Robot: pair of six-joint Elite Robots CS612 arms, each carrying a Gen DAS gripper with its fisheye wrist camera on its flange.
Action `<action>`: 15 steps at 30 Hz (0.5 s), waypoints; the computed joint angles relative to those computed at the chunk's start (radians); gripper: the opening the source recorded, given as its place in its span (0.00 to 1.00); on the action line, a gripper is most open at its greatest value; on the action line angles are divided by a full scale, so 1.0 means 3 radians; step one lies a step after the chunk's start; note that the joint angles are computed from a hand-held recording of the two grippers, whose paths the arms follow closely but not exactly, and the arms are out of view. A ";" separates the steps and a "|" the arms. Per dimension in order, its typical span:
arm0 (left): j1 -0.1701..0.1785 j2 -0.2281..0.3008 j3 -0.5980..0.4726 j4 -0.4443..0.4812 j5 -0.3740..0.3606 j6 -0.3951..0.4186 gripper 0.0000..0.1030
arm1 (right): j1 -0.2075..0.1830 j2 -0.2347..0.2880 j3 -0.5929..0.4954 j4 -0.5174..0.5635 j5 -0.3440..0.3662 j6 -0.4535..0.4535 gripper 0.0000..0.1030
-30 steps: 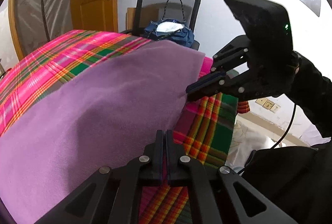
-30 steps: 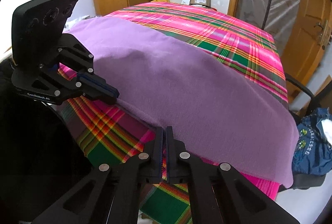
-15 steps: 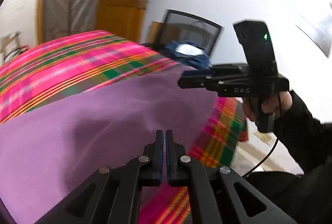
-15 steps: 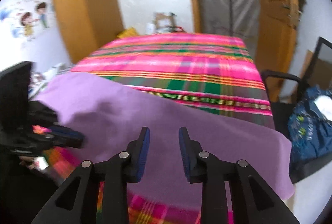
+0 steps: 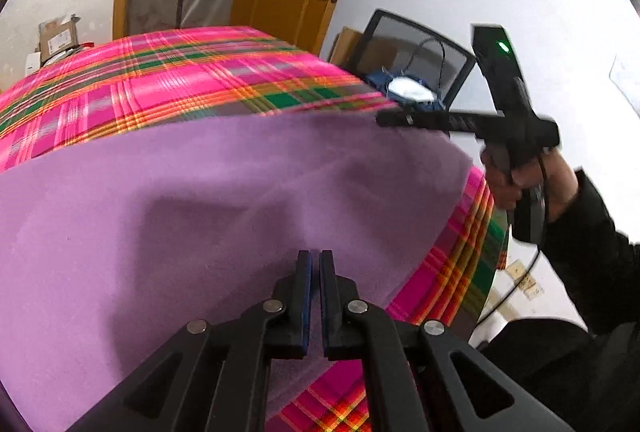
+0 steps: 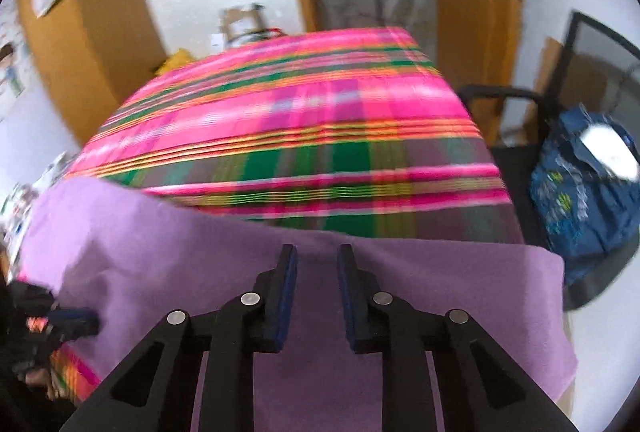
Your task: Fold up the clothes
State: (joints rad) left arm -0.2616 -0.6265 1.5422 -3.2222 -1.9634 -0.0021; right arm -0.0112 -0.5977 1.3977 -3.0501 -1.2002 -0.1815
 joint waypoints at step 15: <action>0.0067 0.0030 -0.0001 0.0060 -0.0145 -0.0124 0.02 | 0.0160 -0.0150 0.0241 0.0343 0.0726 -0.1307 0.23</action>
State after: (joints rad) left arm -0.2414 -0.6177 1.5419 -3.2043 -2.0070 -0.0392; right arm 0.0368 -0.6427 1.4701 -2.9471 -0.9825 -0.5735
